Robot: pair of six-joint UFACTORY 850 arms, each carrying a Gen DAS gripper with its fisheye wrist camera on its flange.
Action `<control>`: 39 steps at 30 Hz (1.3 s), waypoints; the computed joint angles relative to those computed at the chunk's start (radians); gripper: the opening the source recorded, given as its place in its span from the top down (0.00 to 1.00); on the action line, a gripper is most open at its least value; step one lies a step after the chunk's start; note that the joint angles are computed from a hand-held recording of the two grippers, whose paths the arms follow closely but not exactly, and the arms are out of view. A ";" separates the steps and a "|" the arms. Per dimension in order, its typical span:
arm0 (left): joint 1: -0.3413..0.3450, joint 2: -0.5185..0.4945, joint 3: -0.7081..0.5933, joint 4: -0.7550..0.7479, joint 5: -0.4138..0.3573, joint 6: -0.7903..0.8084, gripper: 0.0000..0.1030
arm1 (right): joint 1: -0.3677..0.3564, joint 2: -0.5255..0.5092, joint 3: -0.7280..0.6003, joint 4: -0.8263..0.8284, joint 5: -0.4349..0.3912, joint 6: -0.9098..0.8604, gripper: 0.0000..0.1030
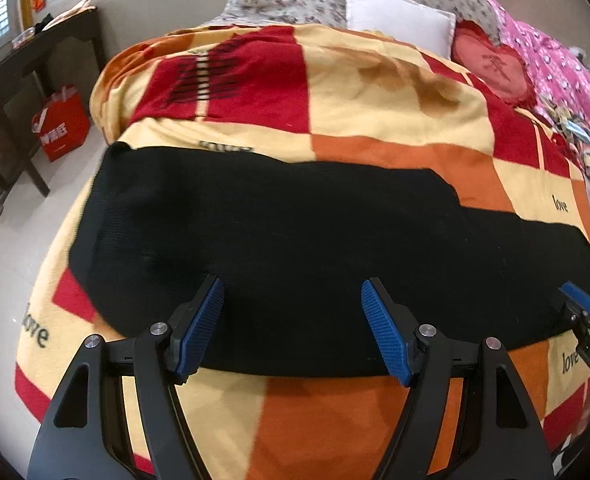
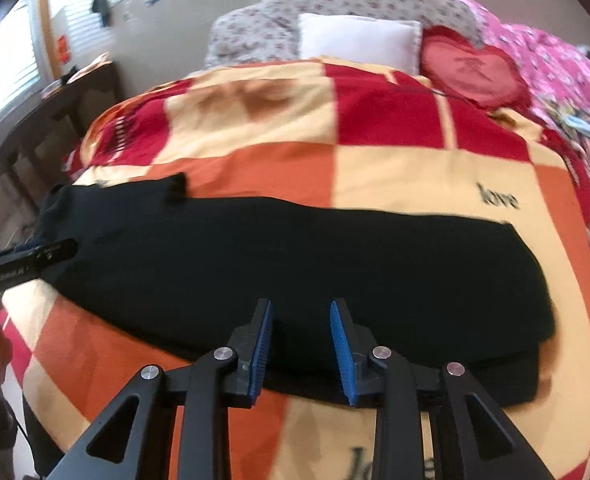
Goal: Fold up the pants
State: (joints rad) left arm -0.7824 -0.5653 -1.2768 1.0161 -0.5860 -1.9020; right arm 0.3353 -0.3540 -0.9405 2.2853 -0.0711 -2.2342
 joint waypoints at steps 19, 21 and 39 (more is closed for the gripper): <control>-0.013 -0.049 -0.101 -0.046 0.030 0.136 0.30 | -0.189 0.106 0.149 -0.179 -0.153 0.322 0.62; -0.017 -0.064 -0.127 -0.059 0.028 0.167 0.30 | -0.215 0.103 0.149 -0.216 -0.179 0.376 0.61; -0.039 -0.146 -0.284 -0.094 0.015 0.332 0.30 | -0.282 0.103 0.174 -0.245 -0.370 0.442 0.96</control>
